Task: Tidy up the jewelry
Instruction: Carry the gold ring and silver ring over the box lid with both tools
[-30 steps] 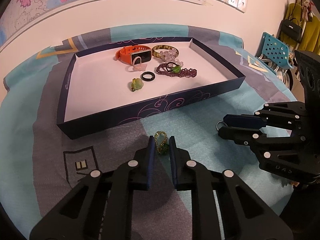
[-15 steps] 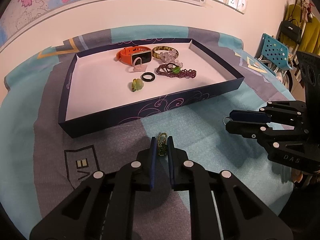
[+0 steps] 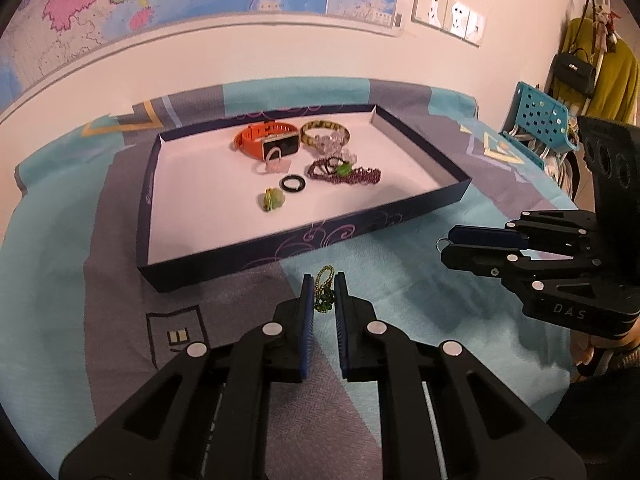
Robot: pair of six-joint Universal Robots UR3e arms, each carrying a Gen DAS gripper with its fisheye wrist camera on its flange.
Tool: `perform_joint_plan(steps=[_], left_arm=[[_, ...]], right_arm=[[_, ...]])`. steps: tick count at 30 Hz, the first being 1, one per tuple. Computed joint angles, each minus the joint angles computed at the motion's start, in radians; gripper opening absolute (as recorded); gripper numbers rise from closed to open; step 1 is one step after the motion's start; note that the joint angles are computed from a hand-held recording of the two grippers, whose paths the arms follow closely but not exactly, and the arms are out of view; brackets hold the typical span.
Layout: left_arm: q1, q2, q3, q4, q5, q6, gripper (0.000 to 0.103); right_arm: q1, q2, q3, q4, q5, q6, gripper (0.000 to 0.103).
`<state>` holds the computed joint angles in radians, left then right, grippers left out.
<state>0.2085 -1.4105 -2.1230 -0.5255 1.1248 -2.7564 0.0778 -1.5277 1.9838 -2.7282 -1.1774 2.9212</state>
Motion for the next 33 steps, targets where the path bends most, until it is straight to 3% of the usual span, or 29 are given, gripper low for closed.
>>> perform_joint_plan(steps=[14, 33], left_arm=[[0.024, 0.052, 0.023, -0.027, -0.054, -0.005, 0.011], [0.005, 0.012, 0.086, -0.002, -0.051, -0.031, 0.011]], right_arm=[[-0.015, -0.007, -0.034, -0.010, 0.026, 0.003, 0.016], [-0.020, 0.020, -0.101, -0.013, 0.034, 0.009, 0.016]])
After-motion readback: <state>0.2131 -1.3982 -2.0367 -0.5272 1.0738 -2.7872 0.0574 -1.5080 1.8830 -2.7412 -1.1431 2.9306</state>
